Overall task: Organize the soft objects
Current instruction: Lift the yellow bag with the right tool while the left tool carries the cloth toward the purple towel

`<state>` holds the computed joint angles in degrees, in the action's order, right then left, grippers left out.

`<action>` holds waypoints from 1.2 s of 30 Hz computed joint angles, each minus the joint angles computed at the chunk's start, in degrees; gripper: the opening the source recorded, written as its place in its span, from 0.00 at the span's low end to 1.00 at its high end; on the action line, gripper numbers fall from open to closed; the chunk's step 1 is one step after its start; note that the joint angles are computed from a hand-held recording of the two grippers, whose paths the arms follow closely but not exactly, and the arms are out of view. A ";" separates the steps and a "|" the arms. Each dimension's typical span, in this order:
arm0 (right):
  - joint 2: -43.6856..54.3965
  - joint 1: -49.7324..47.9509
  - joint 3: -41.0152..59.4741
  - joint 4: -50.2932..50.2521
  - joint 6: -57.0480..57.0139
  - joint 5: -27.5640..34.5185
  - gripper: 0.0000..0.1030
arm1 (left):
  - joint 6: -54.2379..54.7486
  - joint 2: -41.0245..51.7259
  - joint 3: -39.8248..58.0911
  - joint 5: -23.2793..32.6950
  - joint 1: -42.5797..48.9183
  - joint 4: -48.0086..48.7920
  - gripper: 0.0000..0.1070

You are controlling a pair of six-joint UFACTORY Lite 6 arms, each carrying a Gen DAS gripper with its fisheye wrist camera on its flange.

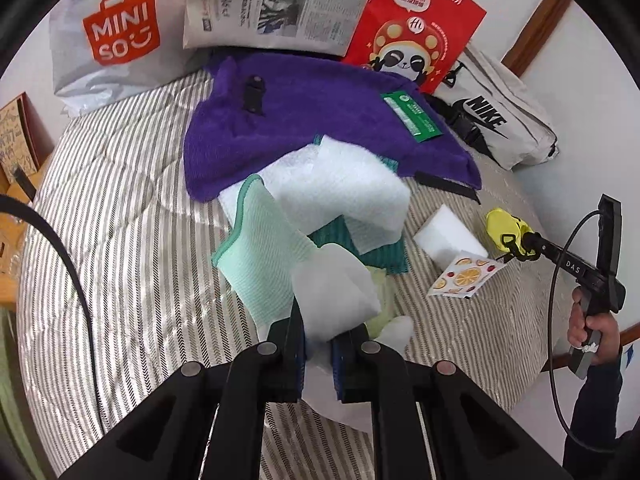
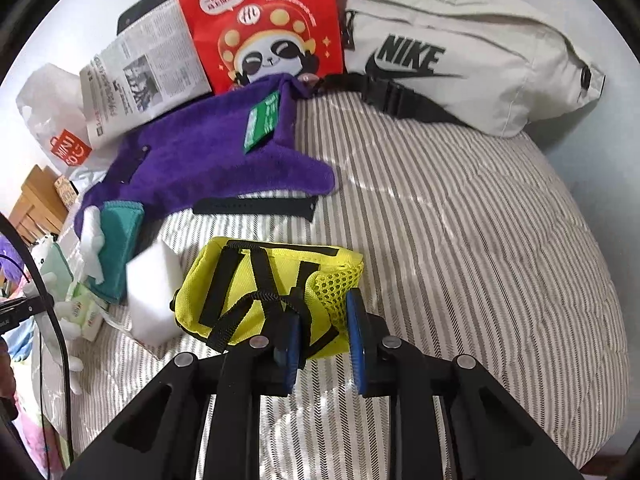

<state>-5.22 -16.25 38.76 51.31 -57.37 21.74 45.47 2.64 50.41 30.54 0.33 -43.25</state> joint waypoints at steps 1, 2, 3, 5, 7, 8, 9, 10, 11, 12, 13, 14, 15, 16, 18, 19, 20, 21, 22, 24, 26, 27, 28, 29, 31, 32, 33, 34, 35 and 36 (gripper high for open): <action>-0.82 0.09 0.27 -0.74 0.70 0.58 0.20 | -0.08 -0.23 0.19 0.31 0.01 0.07 0.10; -1.54 0.25 0.39 -1.15 1.27 0.83 0.20 | -0.01 -0.49 0.46 0.90 0.10 0.03 0.10; -2.09 0.44 0.58 -1.49 1.77 1.09 0.20 | -0.52 -0.59 0.73 1.18 0.05 0.40 0.10; -3.39 0.94 1.17 -2.35 2.92 1.99 0.20 | -2.05 -1.01 1.17 1.19 -0.22 1.77 0.10; -4.47 1.70 1.83 -3.06 4.07 2.60 0.20 | -3.15 -1.93 1.37 1.44 -0.28 2.61 0.10; -4.67 2.04 2.16 -3.36 4.72 2.85 0.20 | -3.25 -2.73 1.48 2.00 -0.02 2.69 0.10; -4.83 2.32 2.53 -3.53 5.09 3.20 0.20 | -3.00 -3.21 1.62 2.53 0.30 2.51 0.10; -5.10 3.08 3.03 -4.11 5.97 3.33 0.20 | -3.20 -3.95 1.65 2.95 0.48 2.76 0.10; -5.33 3.59 3.36 -4.58 6.66 3.32 0.20 | -3.58 -4.44 1.73 3.08 0.47 3.26 0.10; -5.39 4.28 3.98 -5.31 7.66 3.46 0.20 | -4.11 -4.89 1.92 3.16 0.47 3.93 0.10; -5.37 4.78 4.39 -5.77 8.42 3.47 0.20 | -4.64 -5.30 2.28 3.40 0.69 4.51 0.10; -5.41 5.53 5.00 -6.23 9.28 3.46 0.20 | -4.73 -5.44 2.51 3.59 0.86 4.53 0.10; -5.35 6.16 5.51 -6.61 9.95 3.47 0.20 | -4.75 -5.32 3.16 3.88 1.15 4.59 0.10; -5.11 6.93 6.16 -6.88 10.68 3.40 0.20 | -4.80 -5.28 3.42 3.92 1.31 4.66 0.10; -4.08 8.83 7.87 -8.40 13.11 3.04 0.20 | -4.59 -4.69 4.60 4.15 1.84 4.57 0.10; -3.04 10.07 9.13 -9.27 14.60 2.53 0.20 | -4.43 -4.25 5.28 4.29 2.04 4.43 0.10; -2.40 10.89 9.93 -9.70 15.44 2.23 0.20 | -3.97 -3.62 6.18 4.52 2.32 4.10 0.10; -1.72 11.56 10.73 -9.98 16.03 2.05 0.20 | -3.76 -3.03 7.00 4.59 2.46 3.91 0.10; -0.72 12.40 11.92 -10.45 17.05 1.76 0.20 | -3.59 -2.26 8.00 4.74 2.68 3.80 0.10; 1.30 13.73 14.32 -11.54 18.96 1.37 0.20 | -3.32 -0.25 10.61 5.20 3.34 3.64 0.10; 3.48 14.89 17.10 -12.64 20.98 1.23 0.20 | -2.95 1.51 13.20 5.92 4.17 3.14 0.10; 4.30 15.27 18.21 -12.81 21.39 1.26 0.20 | -2.98 2.17 14.13 6.17 4.29 3.00 0.10; 5.32 15.75 19.52 -13.15 22.03 1.13 0.20 | -3.03 3.00 15.37 6.48 4.43 2.86 0.10; 6.82 16.35 21.38 -14.06 23.22 1.00 0.20 | -3.20 4.41 17.42 6.83 4.62 2.98 0.10; 8.97 17.23 24.01 -15.60 25.19 0.75 0.20 | -4.11 6.14 19.98 6.95 4.44 3.78 0.10; 9.88 17.46 25.08 -15.70 25.37 0.70 0.20 | -4.72 7.62 22.15 7.10 4.28 4.36 0.10; 10.93 17.74 26.30 -15.99 25.81 0.54 0.20 | -4.91 8.64 23.59 7.27 4.18 4.55 0.10; 12.14 18.07 27.64 -16.45 26.35 0.40 0.21 | -5.14 9.48 24.76 7.35 4.12 4.76 0.10; 13.20 18.33 28.72 -16.92 26.99 0.22 0.20 | -5.81 11.00 26.65 7.37 3.93 5.15 0.10; 14.25 18.47 29.81 -17.35 27.56 0.24 0.20 | -6.44 12.45 28.41 7.60 3.77 5.41 0.10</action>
<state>9.04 2.22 68.56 33.96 -29.82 21.98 39.03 15.09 78.82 38.14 4.10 -37.84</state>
